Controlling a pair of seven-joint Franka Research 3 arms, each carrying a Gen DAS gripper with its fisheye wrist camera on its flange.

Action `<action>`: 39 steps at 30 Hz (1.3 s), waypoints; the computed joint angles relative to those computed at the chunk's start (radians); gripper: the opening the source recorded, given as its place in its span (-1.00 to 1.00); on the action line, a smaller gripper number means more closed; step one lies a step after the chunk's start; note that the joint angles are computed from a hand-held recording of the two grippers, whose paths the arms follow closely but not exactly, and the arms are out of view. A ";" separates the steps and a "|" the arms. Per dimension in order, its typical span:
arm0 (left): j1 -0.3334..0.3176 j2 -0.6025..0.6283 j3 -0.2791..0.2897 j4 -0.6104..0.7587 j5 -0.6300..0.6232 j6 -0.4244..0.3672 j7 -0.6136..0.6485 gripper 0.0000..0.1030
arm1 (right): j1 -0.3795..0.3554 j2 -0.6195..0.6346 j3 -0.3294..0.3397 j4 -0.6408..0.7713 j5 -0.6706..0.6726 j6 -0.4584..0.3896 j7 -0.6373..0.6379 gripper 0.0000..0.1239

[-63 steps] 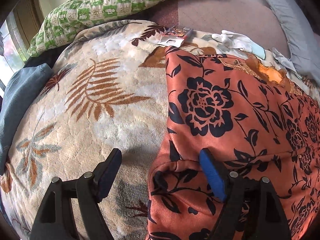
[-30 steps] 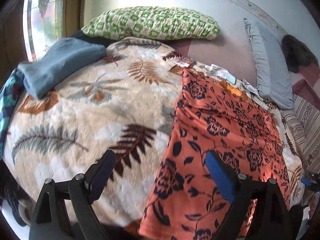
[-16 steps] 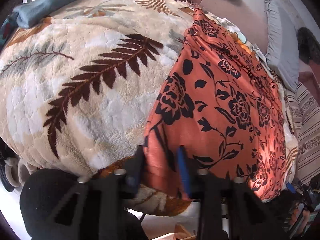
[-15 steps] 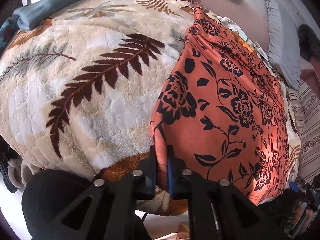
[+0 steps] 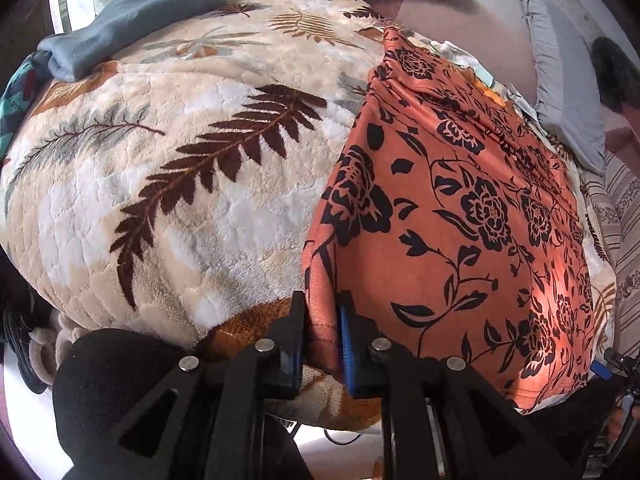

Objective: Fold small clothes

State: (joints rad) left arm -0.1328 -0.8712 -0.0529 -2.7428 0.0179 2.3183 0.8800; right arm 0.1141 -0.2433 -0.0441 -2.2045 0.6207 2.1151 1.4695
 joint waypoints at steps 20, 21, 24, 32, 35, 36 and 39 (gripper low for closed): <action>-0.010 0.048 -0.009 0.018 0.014 0.001 0.006 -0.69 | -0.012 0.045 -0.009 -0.017 0.102 -0.053 -0.052 -0.19; -0.011 0.049 -0.009 0.019 0.011 0.004 0.003 -0.64 | -0.012 0.044 -0.008 -0.018 0.097 -0.054 -0.055 -0.26; -0.026 0.045 -0.009 0.024 0.013 0.014 0.029 -0.85 | -0.015 0.037 -0.026 -0.024 0.153 -0.070 -0.069 -0.62; -0.043 -0.036 -0.034 0.030 0.024 0.117 0.013 -0.85 | -0.018 -0.008 -0.087 -0.084 0.561 -0.077 -0.210 -0.72; -0.025 -0.006 -0.041 0.025 0.034 0.062 -0.022 -0.84 | -0.032 0.018 -0.048 -0.062 0.406 -0.077 -0.096 -0.62; -0.022 0.003 -0.037 0.019 0.031 0.042 -0.032 -0.83 | -0.035 0.021 -0.036 -0.062 0.350 -0.071 -0.064 -0.40; -0.008 0.001 -0.024 -0.003 0.026 0.016 -0.062 -0.21 | -0.022 0.009 -0.019 -0.067 0.307 -0.038 -0.064 0.25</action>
State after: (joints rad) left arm -0.1411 -0.8702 -0.0772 -2.7458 0.0443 2.3339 0.8183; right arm 0.0919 -0.2343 -0.0627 -2.2712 0.9273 2.0771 1.4058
